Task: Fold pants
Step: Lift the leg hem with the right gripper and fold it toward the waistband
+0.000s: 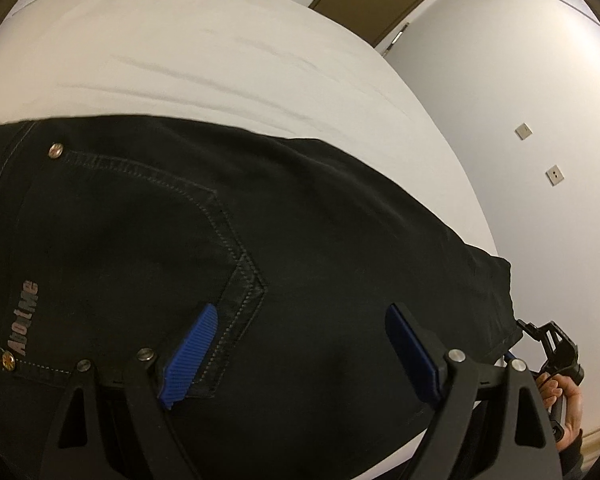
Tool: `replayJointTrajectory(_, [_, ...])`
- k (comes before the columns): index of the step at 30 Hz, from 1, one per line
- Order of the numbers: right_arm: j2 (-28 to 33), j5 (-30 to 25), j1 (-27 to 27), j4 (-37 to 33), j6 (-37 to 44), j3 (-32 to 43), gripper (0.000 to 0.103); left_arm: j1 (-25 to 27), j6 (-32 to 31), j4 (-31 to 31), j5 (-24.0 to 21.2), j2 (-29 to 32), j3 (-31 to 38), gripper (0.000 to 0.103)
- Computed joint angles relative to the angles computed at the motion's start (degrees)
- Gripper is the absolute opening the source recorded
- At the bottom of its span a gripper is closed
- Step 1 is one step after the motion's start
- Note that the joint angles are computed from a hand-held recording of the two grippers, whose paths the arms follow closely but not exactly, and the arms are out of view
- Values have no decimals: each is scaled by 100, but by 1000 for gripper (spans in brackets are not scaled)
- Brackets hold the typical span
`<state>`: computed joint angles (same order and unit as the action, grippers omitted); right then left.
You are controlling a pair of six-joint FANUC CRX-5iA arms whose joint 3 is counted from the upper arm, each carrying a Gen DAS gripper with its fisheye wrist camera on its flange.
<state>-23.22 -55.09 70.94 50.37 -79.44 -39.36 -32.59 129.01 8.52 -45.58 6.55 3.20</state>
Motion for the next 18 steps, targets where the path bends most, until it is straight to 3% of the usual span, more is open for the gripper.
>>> replayJointTrajectory(3, [-93, 30, -37, 590, -655, -331, 51, 44, -95, 108, 41, -36, -84, 88])
replayJointTrajectory(10, [-339, -63, -86, 1341, -1243, -773, 50, 8, 1, -32, -200, 126, 177, 88])
replayJointTrajectory(13, [-375, 147, -280, 1519, -1128, -838, 34, 1, -63, -70, -323, 179, 260, 87])
replayJointTrajectory(16, [-460, 410, -437, 1686, -1145, -969, 9, 2, -61, -78, -337, 190, 269, 87])
replayJointTrajectory(18, [-492, 360, -412, 1651, -1042, -957, 7, -3, -51, -93, -344, 195, 275, 87])
